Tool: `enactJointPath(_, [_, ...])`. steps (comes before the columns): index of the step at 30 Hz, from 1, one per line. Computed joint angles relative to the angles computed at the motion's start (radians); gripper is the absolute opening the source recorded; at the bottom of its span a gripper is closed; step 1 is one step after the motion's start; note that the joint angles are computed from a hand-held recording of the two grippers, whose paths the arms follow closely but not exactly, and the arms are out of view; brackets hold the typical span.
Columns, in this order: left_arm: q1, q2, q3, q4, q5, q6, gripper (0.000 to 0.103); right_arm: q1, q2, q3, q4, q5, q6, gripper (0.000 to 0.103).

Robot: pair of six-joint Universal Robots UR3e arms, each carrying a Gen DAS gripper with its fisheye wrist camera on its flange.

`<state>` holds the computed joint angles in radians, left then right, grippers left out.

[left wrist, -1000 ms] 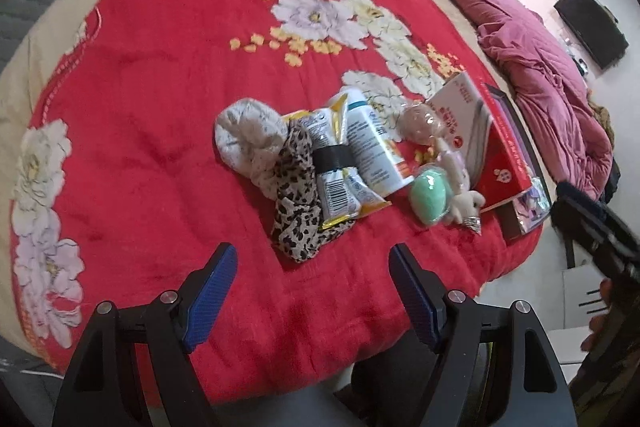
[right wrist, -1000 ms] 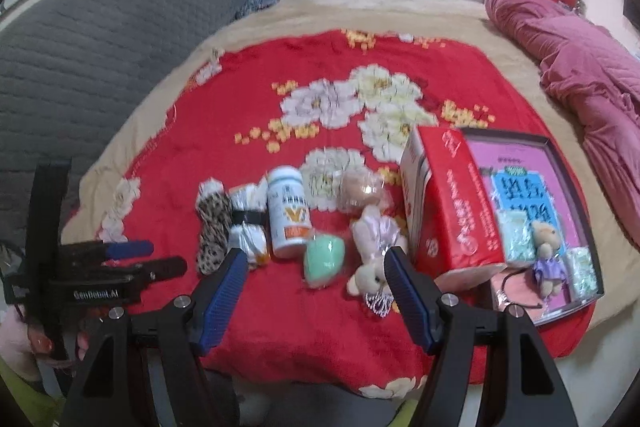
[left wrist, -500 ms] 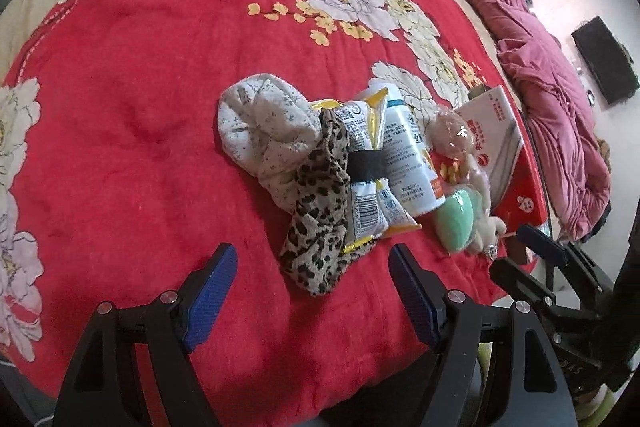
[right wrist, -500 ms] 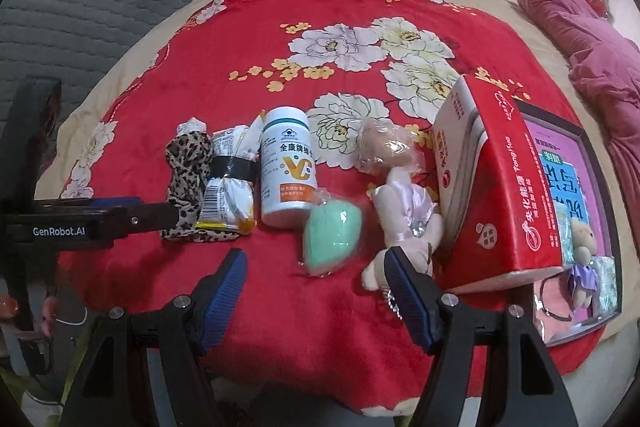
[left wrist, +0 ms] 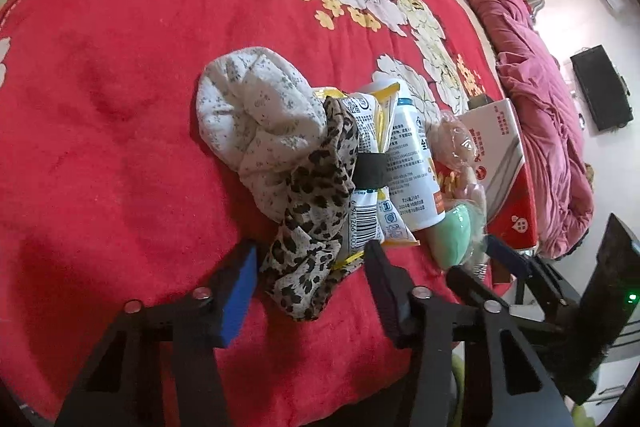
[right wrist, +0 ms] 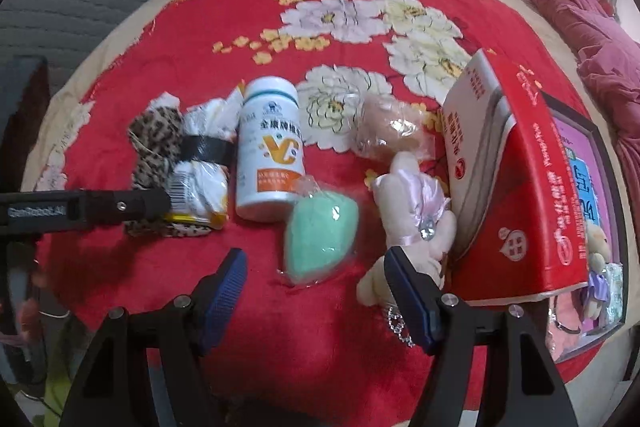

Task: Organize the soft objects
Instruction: 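Grasp the leopard-print scrunchie with the left tool while the right tool grasps the bagged green sponge, then lift and carry the scrunchie and green sponge over the pink tray with both tools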

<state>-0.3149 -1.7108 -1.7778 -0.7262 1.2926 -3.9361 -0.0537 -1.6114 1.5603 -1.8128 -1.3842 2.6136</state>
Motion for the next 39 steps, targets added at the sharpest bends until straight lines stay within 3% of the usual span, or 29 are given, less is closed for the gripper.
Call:
enactJointPath(2, [0.008, 0.0, -0.008, 0.003, -0.011, -0.002, 0.044, 0.017, 0.006, 0.016, -0.039, -0.017, -0.003, 0.07])
enactJointPath(6, [0.029, 0.015, -0.05, 0.048, -0.043, -0.013, 0.039, 0.066, 0.05, 0.017, -0.102, -0.077, 0.018, 0.069])
enactJointPath(7, [0.032, 0.016, -0.059, 0.062, -0.052, -0.014, 0.033, 0.072, 0.061, 0.015, -0.108, -0.078, 0.019, 0.069])
enactJointPath(11, [0.031, 0.01, -0.062, 0.083, -0.065, -0.013, 0.026, 0.085, 0.088, 0.018, -0.128, -0.099, 0.036, 0.043])
enactJointPath(17, [0.012, 0.012, -0.054, 0.088, -0.046, -0.013, 0.013, -0.022, 0.022, 0.003, -0.022, 0.036, 0.003, 0.043])
enactJointPath(26, [-0.021, 0.045, -0.006, 0.039, -0.005, 0.018, 0.01, -0.111, -0.039, -0.061, 0.117, 0.134, -0.041, 0.043])
enactJointPath(39, [-0.064, 0.109, 0.036, -0.013, 0.058, 0.02, 0.01, -0.156, -0.089, -0.115, 0.209, 0.184, -0.068, 0.043])
